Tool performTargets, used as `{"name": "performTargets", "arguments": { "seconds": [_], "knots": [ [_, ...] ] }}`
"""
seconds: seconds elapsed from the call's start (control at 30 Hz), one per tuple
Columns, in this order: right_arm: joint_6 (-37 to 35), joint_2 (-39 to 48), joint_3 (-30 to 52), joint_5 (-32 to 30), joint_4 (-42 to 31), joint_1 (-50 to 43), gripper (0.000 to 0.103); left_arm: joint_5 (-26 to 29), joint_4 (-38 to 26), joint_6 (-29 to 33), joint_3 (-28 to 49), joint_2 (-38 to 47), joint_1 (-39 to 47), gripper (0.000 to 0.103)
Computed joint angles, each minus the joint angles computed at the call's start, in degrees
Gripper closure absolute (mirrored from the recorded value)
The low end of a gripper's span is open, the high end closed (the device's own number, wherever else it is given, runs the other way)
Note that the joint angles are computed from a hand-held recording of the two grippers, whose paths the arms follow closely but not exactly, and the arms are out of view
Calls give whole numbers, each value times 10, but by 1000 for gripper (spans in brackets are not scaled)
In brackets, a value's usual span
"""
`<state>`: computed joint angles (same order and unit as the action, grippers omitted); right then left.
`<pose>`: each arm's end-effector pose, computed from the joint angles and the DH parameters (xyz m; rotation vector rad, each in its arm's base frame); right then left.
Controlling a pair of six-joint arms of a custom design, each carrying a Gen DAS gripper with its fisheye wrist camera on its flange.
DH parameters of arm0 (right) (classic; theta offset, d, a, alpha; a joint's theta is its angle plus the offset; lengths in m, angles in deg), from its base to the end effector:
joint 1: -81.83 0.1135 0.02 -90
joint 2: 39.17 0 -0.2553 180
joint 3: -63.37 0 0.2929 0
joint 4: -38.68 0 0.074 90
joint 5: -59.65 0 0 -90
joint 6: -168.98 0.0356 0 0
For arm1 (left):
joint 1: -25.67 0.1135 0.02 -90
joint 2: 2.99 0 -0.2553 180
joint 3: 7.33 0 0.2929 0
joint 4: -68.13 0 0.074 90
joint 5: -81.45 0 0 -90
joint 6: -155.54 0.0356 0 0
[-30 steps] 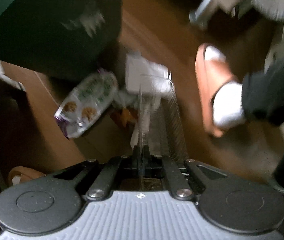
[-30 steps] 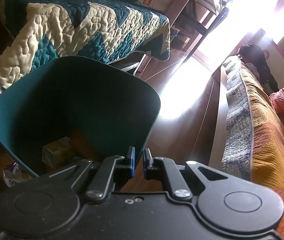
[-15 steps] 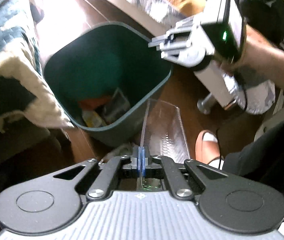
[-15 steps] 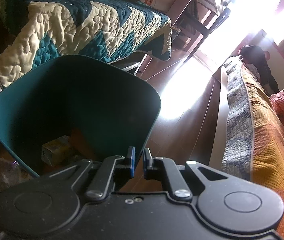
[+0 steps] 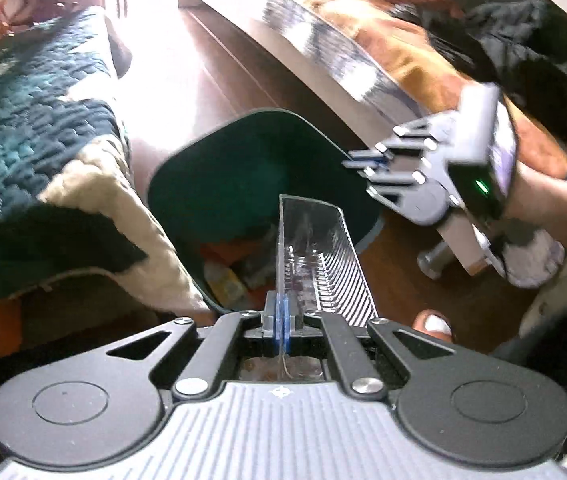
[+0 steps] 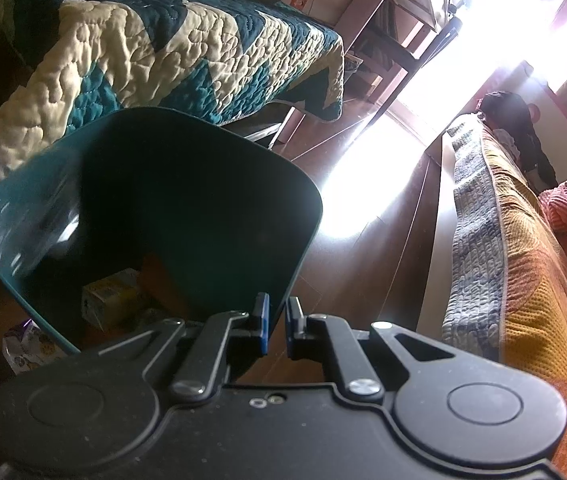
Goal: Collect trash
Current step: 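Lift the clear plastic tray into the green bin and open the left tool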
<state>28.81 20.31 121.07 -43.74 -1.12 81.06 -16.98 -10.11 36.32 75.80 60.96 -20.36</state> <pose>0.2645 0.0047 0.2522 -1.0608 2.0187 -0.1990 0.1709 -0.1696 0.3454 0.3290 2.5914 -0.2888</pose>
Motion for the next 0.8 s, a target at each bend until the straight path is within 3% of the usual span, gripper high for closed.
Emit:
{"name": "performTargets", "arguments": {
  "seconds": [0.33, 0.57, 0.8],
  "knots": [
    [-2, 1, 0, 6, 2, 4, 95, -10, 147, 26, 29, 176, 72, 101],
    [0, 19, 3, 15, 10, -1, 95, -5, 172, 22, 89, 335, 81, 101],
    [27, 77, 41, 12, -8, -22, 95, 7, 172, 10, 110, 399, 82, 101]
  ]
}}
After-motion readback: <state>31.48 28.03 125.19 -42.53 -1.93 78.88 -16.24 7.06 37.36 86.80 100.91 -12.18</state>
